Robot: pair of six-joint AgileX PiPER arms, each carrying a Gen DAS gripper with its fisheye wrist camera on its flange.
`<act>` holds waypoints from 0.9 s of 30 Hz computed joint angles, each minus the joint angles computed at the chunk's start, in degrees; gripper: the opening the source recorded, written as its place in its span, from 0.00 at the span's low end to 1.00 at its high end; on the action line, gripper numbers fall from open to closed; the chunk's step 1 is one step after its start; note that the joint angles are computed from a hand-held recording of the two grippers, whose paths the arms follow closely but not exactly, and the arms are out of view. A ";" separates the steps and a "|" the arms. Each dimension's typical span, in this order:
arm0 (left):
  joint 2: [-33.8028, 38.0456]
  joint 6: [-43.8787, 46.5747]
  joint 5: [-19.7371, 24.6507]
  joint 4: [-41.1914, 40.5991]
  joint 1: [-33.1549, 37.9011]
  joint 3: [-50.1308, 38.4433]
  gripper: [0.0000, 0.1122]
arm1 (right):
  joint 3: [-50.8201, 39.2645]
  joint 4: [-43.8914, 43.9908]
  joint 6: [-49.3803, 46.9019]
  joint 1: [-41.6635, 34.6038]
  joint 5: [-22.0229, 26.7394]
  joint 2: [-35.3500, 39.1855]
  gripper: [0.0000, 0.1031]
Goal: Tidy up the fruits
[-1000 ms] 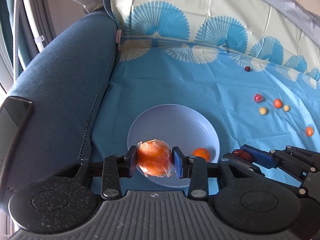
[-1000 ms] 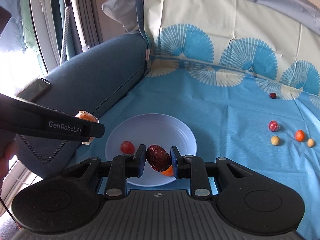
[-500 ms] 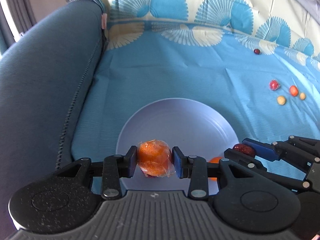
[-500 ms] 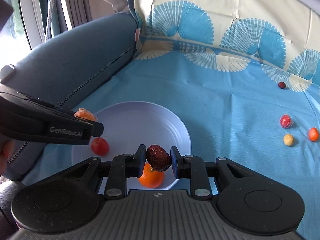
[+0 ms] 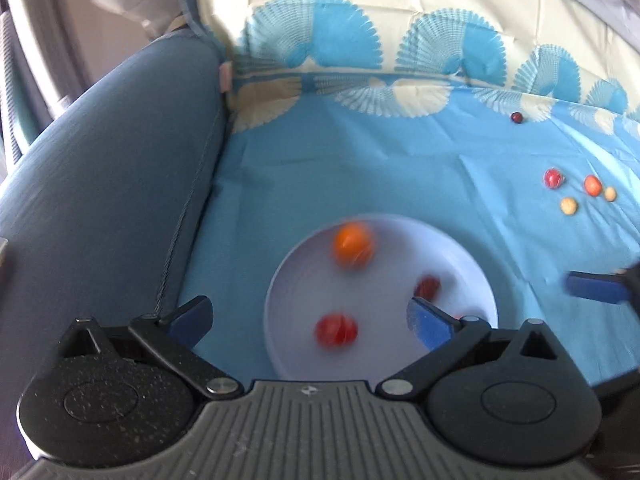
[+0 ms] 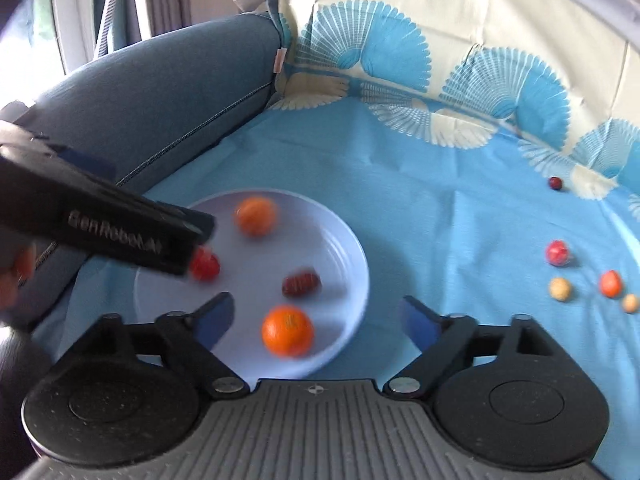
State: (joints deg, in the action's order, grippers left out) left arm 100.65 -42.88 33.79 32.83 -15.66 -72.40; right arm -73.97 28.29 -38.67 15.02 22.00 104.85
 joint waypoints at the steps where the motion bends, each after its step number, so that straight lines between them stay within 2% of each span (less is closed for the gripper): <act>1: -1.74 -0.15 0.66 -0.79 -0.49 1.43 0.92 | 2.45 -0.46 0.20 -0.25 0.31 -2.46 0.94; 3: -5.35 -2.21 2.94 -0.49 -2.30 4.26 0.92 | 6.17 -1.96 2.16 -0.80 1.99 -7.19 0.95; 9: -14.48 -7.83 13.31 -1.17 -9.02 8.39 0.91 | 13.77 -3.17 10.48 -2.62 6.52 -19.94 0.98; 15: -22.37 -17.34 21.33 4.51 -18.72 12.31 0.91 | 21.02 -1.04 8.29 -3.93 5.48 -31.41 0.99; 19: -26.00 -23.43 26.26 7.17 -25.12 13.45 0.91 | 23.75 -0.33 7.53 -5.33 7.21 -37.57 0.99; 24: -28.17 -27.30 31.51 10.10 -31.37 13.29 0.91 | 26.44 0.38 6.56 -6.74 8.92 -43.81 0.99; 27: -28.71 -28.64 33.12 11.20 -33.78 12.89 0.91 | 27.22 0.60 6.54 -7.37 9.20 -45.97 0.99</act>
State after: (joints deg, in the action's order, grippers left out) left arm 71.94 -71.51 66.91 44.03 -49.43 -59.50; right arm -46.76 28.89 -32.13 7.65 31.20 58.88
